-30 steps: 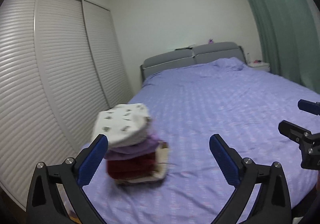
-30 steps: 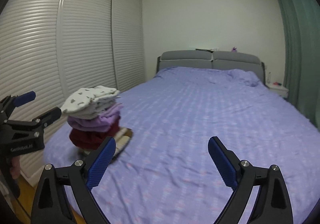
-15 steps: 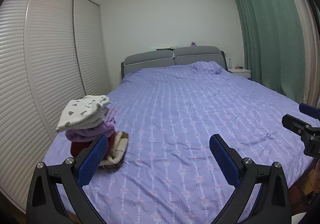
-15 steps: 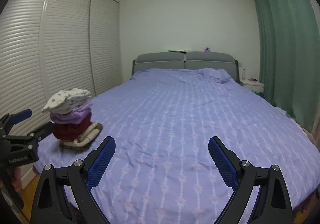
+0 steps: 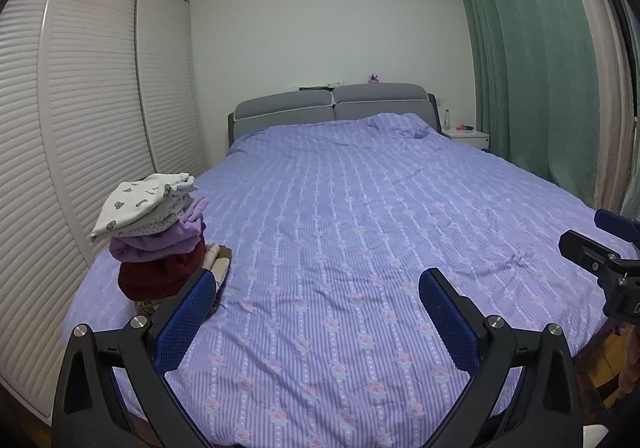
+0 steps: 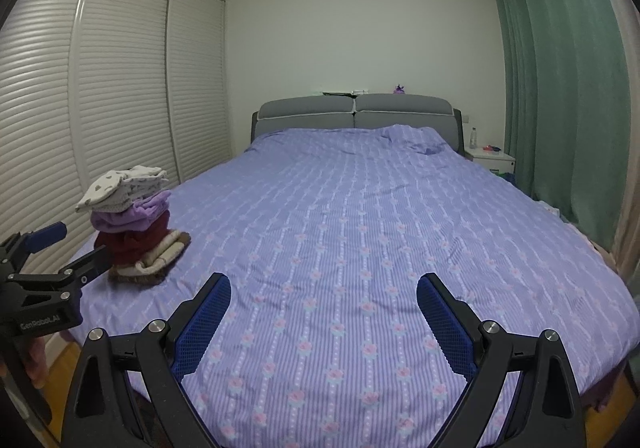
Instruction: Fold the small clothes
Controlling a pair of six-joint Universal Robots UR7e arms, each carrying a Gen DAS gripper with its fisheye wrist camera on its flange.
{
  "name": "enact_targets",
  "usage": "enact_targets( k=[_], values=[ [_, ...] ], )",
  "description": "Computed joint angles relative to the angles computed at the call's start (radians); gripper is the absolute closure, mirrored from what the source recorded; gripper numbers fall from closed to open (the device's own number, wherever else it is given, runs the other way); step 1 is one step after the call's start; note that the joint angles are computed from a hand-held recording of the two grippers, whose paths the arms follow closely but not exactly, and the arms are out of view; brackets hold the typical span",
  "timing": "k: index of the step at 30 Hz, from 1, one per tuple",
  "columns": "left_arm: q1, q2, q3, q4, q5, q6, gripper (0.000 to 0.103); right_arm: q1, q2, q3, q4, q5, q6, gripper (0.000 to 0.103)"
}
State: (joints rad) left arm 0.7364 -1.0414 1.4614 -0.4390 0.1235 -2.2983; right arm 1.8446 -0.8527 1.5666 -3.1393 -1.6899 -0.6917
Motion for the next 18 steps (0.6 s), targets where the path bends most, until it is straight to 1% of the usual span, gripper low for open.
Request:
enact_targets(
  k=[6,18],
  values=[
    [-0.004,0.004,-0.006,0.030,0.004,-0.030,0.000,0.002,0.000,0.002,0.001,0.002,0.002,0.008],
    [-0.007,0.027,-0.050,0.196,0.015,-0.192,0.000,0.002,-0.001,0.005,0.008,0.007,0.012,0.008]
  ],
)
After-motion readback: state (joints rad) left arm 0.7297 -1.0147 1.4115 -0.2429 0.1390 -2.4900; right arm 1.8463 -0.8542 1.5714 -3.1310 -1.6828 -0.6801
